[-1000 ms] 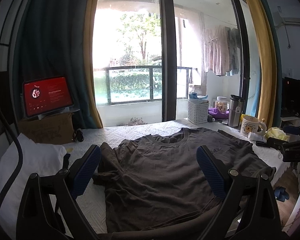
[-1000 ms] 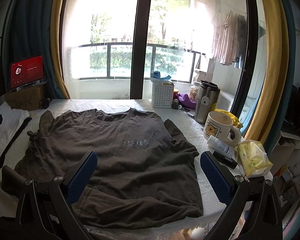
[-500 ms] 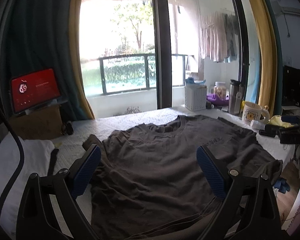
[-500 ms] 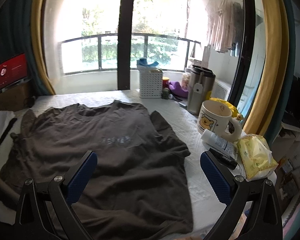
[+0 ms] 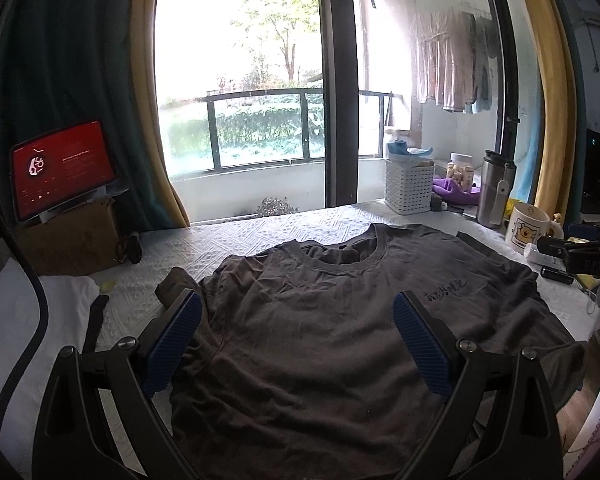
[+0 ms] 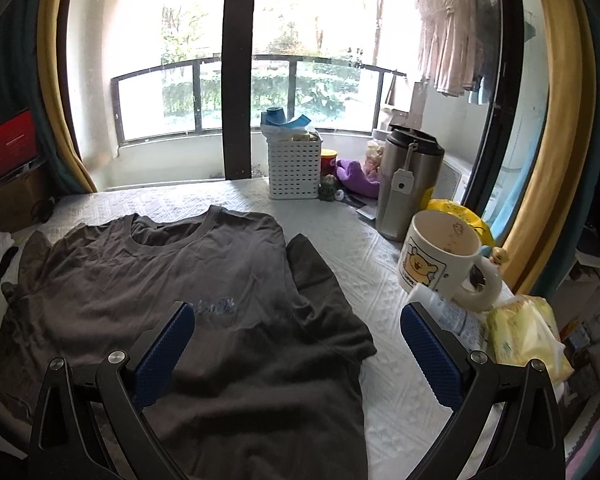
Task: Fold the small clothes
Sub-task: 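Move the right gripper toward the side edge of the grey T-shirt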
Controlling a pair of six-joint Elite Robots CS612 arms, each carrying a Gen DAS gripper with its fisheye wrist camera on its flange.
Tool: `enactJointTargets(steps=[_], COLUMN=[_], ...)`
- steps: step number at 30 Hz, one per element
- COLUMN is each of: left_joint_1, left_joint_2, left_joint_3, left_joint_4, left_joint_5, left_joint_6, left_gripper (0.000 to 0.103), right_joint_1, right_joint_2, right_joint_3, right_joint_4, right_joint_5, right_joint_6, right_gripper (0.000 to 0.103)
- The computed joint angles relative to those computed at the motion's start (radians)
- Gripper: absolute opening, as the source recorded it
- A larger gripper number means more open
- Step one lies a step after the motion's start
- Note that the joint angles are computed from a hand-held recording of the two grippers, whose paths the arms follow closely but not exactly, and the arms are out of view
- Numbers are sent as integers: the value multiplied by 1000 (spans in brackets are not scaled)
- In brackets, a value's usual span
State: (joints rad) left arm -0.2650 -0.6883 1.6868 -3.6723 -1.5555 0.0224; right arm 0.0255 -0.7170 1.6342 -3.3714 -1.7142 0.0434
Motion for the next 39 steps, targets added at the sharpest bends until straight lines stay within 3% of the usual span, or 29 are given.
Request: enactJointTargets(steps=[29,31,33,34,35,39], left_joint_1=[-46,-46,-47,-47,-47,-45], left_joint_2=[66,71,77,79,81,86], left_joint_3=[-194,-204,-217,-222,-225,-238], left_joint_4=[226,239,255,262,267,290], left_joint_5=[48,47,45,43,42,44], left_joint_6=[1,2,1,-1,-1,-2], left_gripper=[96,96,96,96,96,96], right_joint_1=[-95,-104,-112,-114,-114,-113], right_joint_2=[145,160,175,186,196,223], right_joint_3=[-261,-289,-325,-349,-373,-426], right_joint_4=[219,243,295,338,382,465], right_joint_5=[164,194,224,231,229,254], right_joint_6=[-19,-12,-22,-31,-39,-87], right_gripper=[103,93,62,55,51,51])
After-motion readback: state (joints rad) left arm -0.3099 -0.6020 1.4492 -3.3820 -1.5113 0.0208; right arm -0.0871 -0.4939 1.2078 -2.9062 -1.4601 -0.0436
